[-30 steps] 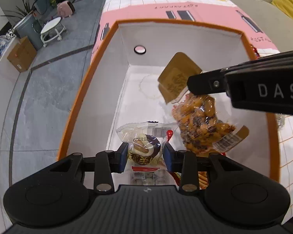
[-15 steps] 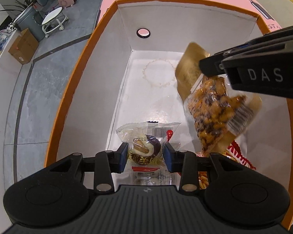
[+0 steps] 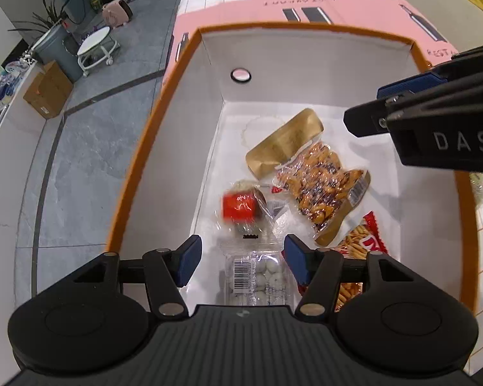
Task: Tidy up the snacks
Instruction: 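Carry both snacks into the box and open both tools to release them, then move both tools back to the candy bag and red meat stick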
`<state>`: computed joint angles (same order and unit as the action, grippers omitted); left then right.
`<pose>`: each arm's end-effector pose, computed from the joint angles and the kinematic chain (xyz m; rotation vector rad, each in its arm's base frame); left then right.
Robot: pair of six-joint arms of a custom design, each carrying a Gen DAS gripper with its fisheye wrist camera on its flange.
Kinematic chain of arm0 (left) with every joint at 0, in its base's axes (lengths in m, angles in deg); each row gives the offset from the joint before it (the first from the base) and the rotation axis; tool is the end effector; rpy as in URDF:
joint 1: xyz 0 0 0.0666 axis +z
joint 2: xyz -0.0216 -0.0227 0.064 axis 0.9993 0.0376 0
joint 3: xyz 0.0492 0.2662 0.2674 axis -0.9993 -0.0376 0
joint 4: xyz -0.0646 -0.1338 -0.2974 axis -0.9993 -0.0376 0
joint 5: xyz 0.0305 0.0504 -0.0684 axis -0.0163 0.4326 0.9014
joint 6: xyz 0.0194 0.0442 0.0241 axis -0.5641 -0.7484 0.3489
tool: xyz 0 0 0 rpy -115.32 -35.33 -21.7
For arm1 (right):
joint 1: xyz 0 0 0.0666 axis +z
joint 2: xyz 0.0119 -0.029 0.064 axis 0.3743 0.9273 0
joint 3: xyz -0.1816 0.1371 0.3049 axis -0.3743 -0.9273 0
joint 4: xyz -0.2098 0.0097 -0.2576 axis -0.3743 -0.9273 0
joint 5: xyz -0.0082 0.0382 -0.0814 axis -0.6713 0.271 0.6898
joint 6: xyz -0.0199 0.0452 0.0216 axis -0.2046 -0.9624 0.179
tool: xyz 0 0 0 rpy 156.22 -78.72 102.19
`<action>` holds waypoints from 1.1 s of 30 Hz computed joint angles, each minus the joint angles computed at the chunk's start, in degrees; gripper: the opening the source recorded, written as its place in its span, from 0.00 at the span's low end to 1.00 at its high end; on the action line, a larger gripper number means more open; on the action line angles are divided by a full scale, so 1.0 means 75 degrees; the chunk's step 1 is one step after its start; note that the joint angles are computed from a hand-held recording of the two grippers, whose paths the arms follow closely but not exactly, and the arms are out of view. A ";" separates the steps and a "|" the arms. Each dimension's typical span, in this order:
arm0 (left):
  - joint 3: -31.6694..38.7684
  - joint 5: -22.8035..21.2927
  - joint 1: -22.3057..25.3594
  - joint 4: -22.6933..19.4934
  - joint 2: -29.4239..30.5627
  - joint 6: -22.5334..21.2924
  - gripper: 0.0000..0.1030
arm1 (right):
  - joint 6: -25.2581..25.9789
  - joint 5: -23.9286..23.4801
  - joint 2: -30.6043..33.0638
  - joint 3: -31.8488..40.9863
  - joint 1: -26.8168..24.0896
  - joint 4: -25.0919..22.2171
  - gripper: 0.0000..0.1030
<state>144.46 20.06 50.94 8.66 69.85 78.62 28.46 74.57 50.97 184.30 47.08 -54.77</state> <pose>0.4362 -0.3158 0.4160 0.5505 2.6667 0.1712 0.4584 0.2150 0.4359 -0.2899 2.5393 0.2824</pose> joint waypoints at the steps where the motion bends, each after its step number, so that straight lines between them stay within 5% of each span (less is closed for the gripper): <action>1: 0.0014 -0.0032 -0.0030 -0.0002 -0.0041 0.0017 0.67 | 0.0022 -0.0004 -0.0066 -0.0026 -0.0003 0.0001 0.30; 11: -0.0273 -0.0243 -0.0522 0.0868 -0.0867 0.0603 0.67 | -0.0042 0.0003 -0.1344 -0.0939 -0.0216 0.0626 0.45; 21: -0.1139 -0.0529 -0.1544 0.2463 -0.1610 0.0675 0.67 | -0.0348 0.0256 -0.3328 -0.2940 -0.0599 0.1531 0.46; 33: -0.1875 -0.0922 -0.2420 0.3160 -0.1420 0.1152 0.67 | -0.0474 0.0930 -0.5033 -0.5275 -0.0673 0.1631 0.46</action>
<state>130.40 13.14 32.79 32.37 59.20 87.26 24.91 81.54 13.22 144.73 42.03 -42.54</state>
